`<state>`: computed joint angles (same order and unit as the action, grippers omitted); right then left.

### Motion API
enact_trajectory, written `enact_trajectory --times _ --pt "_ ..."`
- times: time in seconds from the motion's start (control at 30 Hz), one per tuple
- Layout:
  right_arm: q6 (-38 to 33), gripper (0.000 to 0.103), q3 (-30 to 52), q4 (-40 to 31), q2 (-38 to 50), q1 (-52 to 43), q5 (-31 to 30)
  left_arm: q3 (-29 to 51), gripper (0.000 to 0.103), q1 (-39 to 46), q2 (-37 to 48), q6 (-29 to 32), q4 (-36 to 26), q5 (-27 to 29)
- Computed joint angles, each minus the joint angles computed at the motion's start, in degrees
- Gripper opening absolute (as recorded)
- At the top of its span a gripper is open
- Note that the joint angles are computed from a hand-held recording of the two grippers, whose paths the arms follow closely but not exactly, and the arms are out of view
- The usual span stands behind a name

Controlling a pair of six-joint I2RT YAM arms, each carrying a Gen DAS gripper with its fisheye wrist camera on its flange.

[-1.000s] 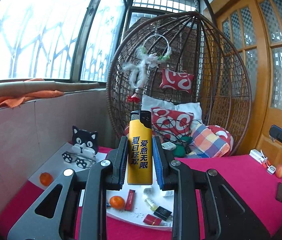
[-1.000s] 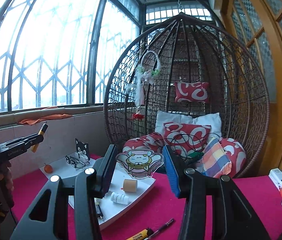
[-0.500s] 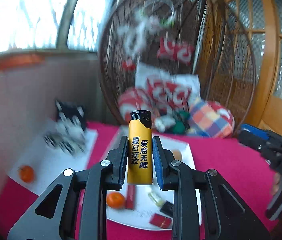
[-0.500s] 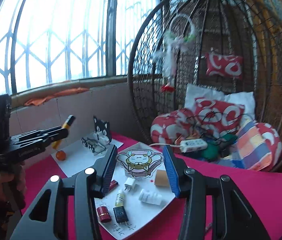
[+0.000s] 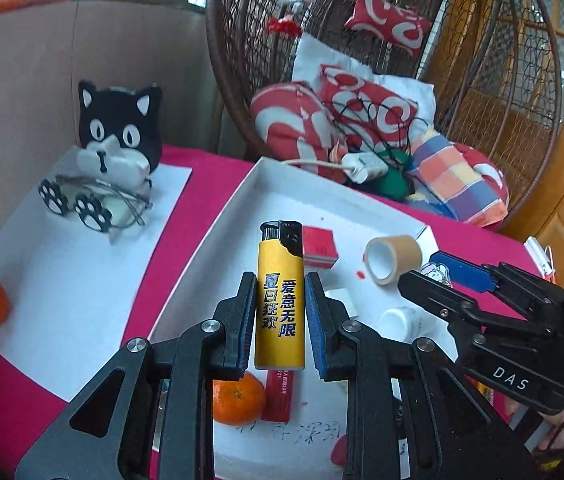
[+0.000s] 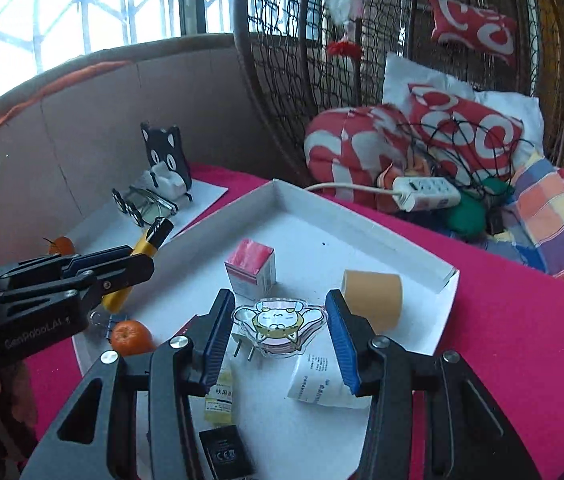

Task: Organize rigid objects
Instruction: 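Carry yellow lighter and cartoon badge into the white tray and open both tools, then move both open tools back over the remaining yellow lighter and black pen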

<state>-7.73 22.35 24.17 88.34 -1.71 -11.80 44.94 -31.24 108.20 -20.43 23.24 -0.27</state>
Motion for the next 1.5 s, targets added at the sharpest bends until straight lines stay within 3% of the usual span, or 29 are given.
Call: enact_trajectory --times 0.17,0.2,0.23,0.27,0.3,0.37,0.4,0.47,0.63,1.03,1.2,1.5 --pt "1.12 0.048 -0.53 2.52 1.6 0.32 0.3 1.55 0.023 -0.27 2.12 -0.19 -1.18 -0.4" --pt "1.11 0.049 -0.54 2.82 1.75 0.1 0.02 1.68 0.029 -0.53 1.95 -0.09 -1.63 -1.1" --pt "1.15 0.052 -0.78 3.31 1.84 -0.03 -0.03 1.75 0.037 -0.98 1.72 -0.14 -2.14 -2.17" --pt "1.27 0.071 -1.42 3.83 1.33 -0.36 -0.39 1.39 0.064 -1.42 1.21 -0.25 -2.08 -3.22" --pt "1.51 0.092 -1.91 4.57 1.06 -0.69 -0.91 0.8 0.082 -1.72 0.73 -0.5 -1.51 -4.14" --pt "2.32 0.103 -3.56 6.48 -0.51 -1.77 -1.89 -1.56 0.095 -2.19 -1.18 -1.02 0.62 -7.29" --pt "2.56 0.103 -4.34 6.6 -1.78 -2.44 -2.61 -2.11 0.103 -2.28 -1.77 -1.37 0.79 -8.08" --pt "3.55 0.103 -6.62 6.82 -5.58 -4.25 -3.98 -4.06 0.103 -2.94 -3.85 -3.04 1.24 -11.47" --pt "4.78 0.103 -12.35 4.56 -18.23 -11.33 -9.57 -9.81 0.103 -4.19 -9.25 -5.84 4.89 -13.74" --pt "2.12 0.103 -14.86 -15.76 -48.39 -42.61 -32.4 -11.72 0.103 -15.28 -16.51 -4.9 3.61 -21.54" --pt "1.36 0.103 -12.7 -18.13 -48.99 -55.79 -41.96 -9.52 0.103 -19.72 -15.49 -3.7 2.77 -22.25" --pt "0.55 0.103 -10.98 -13.9 -40.56 -67.51 -49.84 0.39 0.103 -28.21 -6.32 0.96 -4.36 -23.78"
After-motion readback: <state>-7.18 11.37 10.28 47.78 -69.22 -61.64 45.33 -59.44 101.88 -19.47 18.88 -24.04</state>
